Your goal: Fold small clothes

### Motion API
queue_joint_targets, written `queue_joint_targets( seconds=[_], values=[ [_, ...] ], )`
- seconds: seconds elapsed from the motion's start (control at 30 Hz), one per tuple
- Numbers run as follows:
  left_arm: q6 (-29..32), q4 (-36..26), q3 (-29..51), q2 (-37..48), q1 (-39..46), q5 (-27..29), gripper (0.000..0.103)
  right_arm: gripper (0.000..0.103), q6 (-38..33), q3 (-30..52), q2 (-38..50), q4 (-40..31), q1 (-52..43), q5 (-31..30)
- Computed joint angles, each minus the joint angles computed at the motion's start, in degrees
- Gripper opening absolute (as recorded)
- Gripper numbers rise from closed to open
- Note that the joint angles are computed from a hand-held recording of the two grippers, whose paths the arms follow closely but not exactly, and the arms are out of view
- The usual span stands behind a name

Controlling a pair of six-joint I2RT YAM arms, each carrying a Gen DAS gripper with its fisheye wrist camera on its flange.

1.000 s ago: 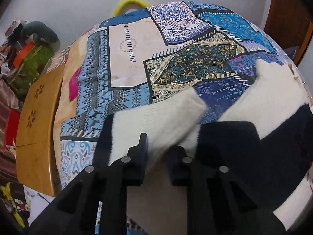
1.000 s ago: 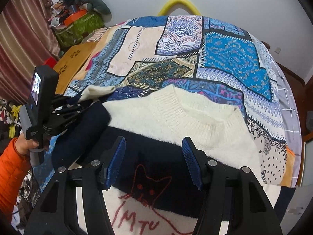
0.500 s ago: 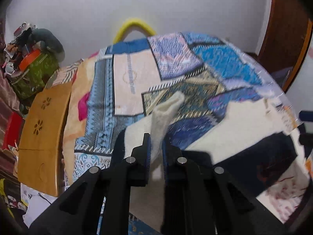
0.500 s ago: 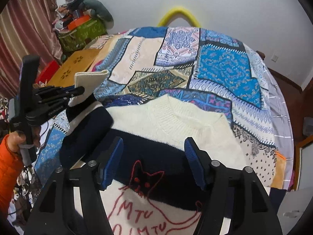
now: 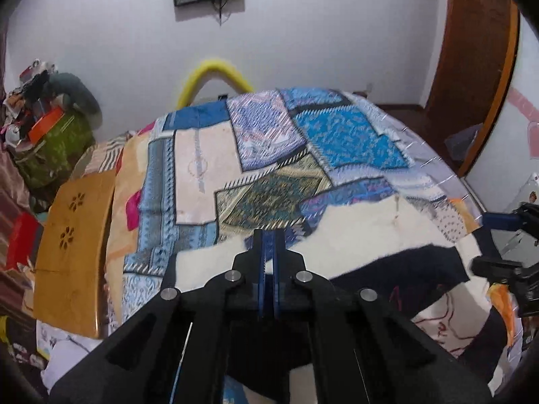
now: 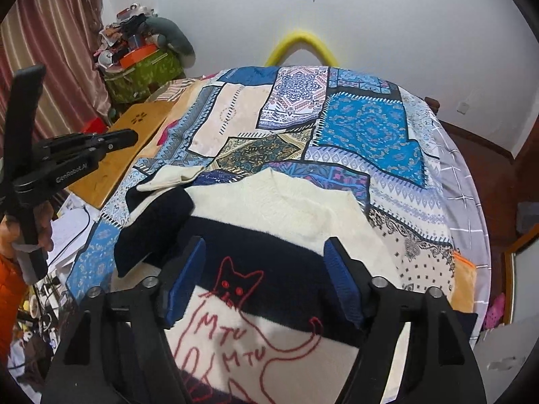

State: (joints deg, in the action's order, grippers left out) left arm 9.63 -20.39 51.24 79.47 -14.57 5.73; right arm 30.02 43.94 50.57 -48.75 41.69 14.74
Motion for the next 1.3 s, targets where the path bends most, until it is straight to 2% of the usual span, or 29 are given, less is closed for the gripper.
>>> queue_joint_targets(
  seconds=[0.1, 0.27, 0.47, 0.7, 0.93, 1.0, 1.07, 1.17, 1.3],
  values=[
    [2.0, 0.5, -0.6, 2.5, 1.0, -2.4, 0.009, 0.071, 0.0, -0.4, -0.8, -0.7, 0.5, 0.6],
    [4.8, 4.6, -1.9, 9.0, 3.6, -4.8, 0.042, 0.072, -0.6, -2.1, -0.4, 1.0, -0.9, -0.7],
    [7.3, 8.7, 0.9, 21.5, 5.3, -5.8, 0.044, 0.072, -2.5, -4.6, 3.4, 6.1, -4.4, -4.5],
    [7.5, 12.1, 4.0, 29.7, 4.8, -5.7, 0.046, 0.072, -4.6, -7.1, 8.2, 11.0, -7.5, -7.2],
    [5.0, 12.8, 8.4, 35.0, 5.6, -3.6, 0.046, 0.072, -5.7, -8.6, 11.5, 15.0, -9.6, -10.0],
    [4.5, 13.1, 9.2, 36.2, 5.5, -3.1, 0.04, 0.072, -6.1, -9.0, 12.2, 15.8, -10.3, -10.6],
    [4.1, 14.0, 9.3, 36.7, 5.3, -2.7, 0.027, 0.072, -6.2, -9.6, 12.3, 16.4, -10.9, -11.2],
    [3.8, 14.7, 9.5, 37.4, 4.9, -3.8, 0.013, 0.072, -6.4, -10.2, 12.8, 17.0, -11.9, -12.0],
    [3.3, 14.9, 9.3, 37.0, 5.2, -4.2, 0.008, 0.072, -6.8, -10.6, 13.0, 17.2, -12.9, -12.6]
  ],
)
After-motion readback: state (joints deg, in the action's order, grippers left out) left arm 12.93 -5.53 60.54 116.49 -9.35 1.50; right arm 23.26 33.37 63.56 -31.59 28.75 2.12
